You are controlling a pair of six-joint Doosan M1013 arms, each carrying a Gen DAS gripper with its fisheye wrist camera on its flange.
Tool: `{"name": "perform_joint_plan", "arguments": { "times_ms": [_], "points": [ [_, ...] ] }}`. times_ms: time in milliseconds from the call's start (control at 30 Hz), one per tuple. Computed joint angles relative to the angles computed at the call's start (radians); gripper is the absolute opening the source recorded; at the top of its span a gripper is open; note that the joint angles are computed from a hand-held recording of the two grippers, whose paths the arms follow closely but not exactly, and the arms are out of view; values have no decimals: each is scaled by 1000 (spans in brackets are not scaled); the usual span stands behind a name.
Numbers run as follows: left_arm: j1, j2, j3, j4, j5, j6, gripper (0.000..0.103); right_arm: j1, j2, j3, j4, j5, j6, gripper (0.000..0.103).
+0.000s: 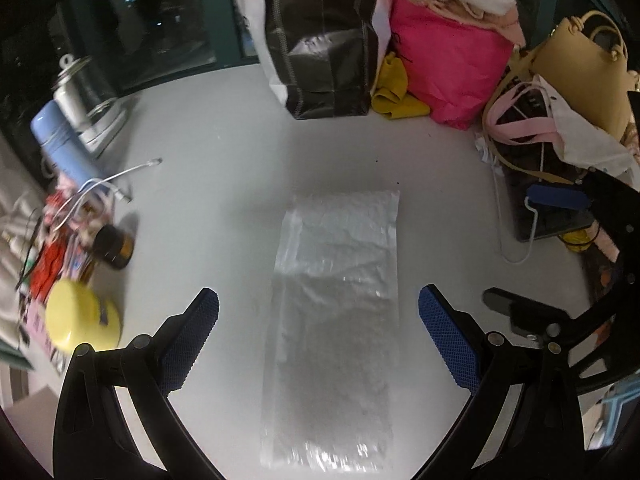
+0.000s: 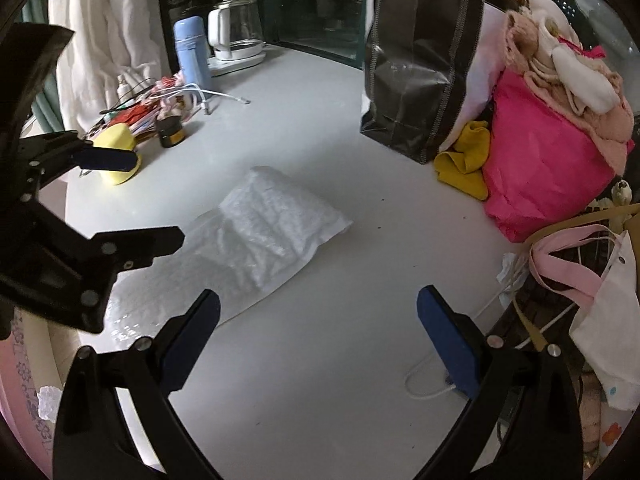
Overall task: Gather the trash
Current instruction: 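Reach the left tool to the clear bubble pouch and grasp its end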
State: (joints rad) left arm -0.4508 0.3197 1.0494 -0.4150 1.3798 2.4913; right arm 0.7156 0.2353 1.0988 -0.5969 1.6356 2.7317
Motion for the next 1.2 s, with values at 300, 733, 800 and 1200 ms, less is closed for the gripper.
{"name": "perform_joint_plan", "arguments": {
  "times_ms": [300,733,800,1200],
  "points": [
    [-45,69,-50,15,41,16,97,-37,-31,48,0,-43,7,96],
    [-70,121,-74,0,66,42,97,-74,-54,97,17,-124,-22,96],
    [-72,129,-82,-5,79,45,97,-78,-55,101,19,-129,-23,96],
    [-83,138,-75,-10,82,51,80,-82,-61,113,20,-141,-8,96]
  ]
}}
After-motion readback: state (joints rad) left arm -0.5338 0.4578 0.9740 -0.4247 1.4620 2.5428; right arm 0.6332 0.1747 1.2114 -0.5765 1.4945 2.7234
